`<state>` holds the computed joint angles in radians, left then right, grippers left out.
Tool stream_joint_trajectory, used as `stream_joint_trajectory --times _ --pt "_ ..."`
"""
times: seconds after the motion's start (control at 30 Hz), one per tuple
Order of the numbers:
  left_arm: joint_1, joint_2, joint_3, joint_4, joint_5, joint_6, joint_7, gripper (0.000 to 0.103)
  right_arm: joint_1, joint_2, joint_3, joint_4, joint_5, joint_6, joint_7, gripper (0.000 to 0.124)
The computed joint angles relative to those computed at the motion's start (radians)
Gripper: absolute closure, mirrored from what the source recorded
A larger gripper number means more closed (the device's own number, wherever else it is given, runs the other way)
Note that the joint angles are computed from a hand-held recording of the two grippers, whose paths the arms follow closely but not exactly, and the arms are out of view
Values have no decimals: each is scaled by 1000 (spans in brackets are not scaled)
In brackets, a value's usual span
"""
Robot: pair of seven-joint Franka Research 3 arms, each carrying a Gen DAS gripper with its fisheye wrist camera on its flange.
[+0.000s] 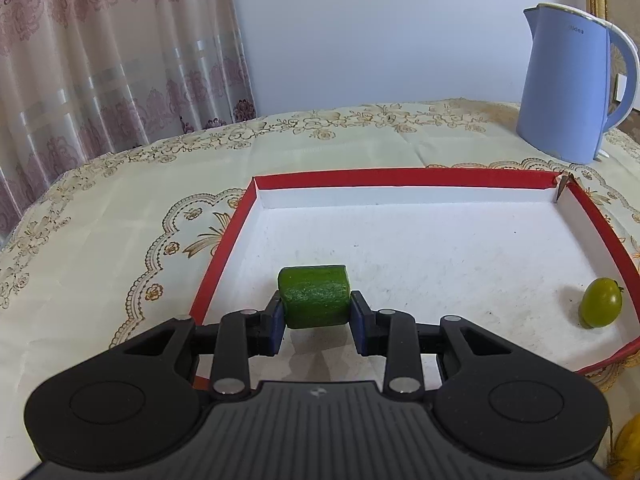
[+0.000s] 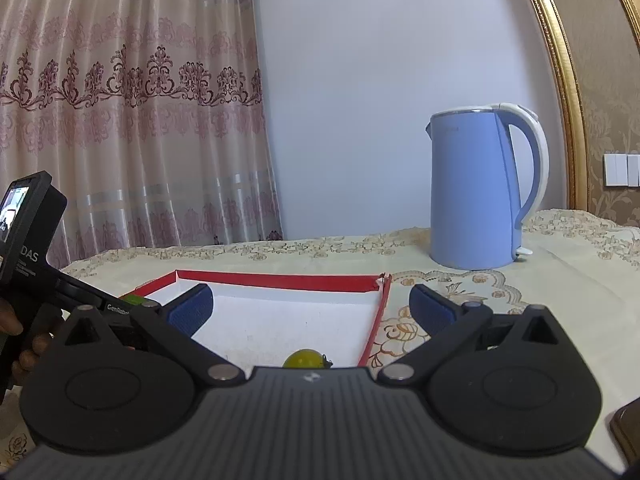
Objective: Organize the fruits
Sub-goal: 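Lower the cucumber chunk into the tray and open the left gripper, then grasp the yellow pepper piece with the right gripper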
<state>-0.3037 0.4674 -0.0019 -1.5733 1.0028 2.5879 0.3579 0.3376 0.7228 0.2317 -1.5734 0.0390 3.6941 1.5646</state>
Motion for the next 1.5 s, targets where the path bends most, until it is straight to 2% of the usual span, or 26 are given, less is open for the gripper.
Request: stream_joint_trajectory --times 0.67,0.73,0.8,0.87,1.3,1.5 --pt "6 6 1 -2 -23 2 12 71 -12 5 13 17 -7 -36 8 21" --pt "6 4 1 -5 -23 2 10 68 -13 7 14 19 -9 -37 9 21" --pt "2 2 7 -10 -10 6 -7 45 -13 8 14 20 -9 -36 10 21" --pt "-4 -4 16 -17 16 15 -36 38 -12 7 13 20 -9 -38 10 21" --pt "1 -56 9 -61 88 23 -96 38 -7 1 10 17 0 -46 4 21" --pt "7 -123 -7 -127 158 21 -161 38 13 -19 -9 -20 18 4 -21 21"
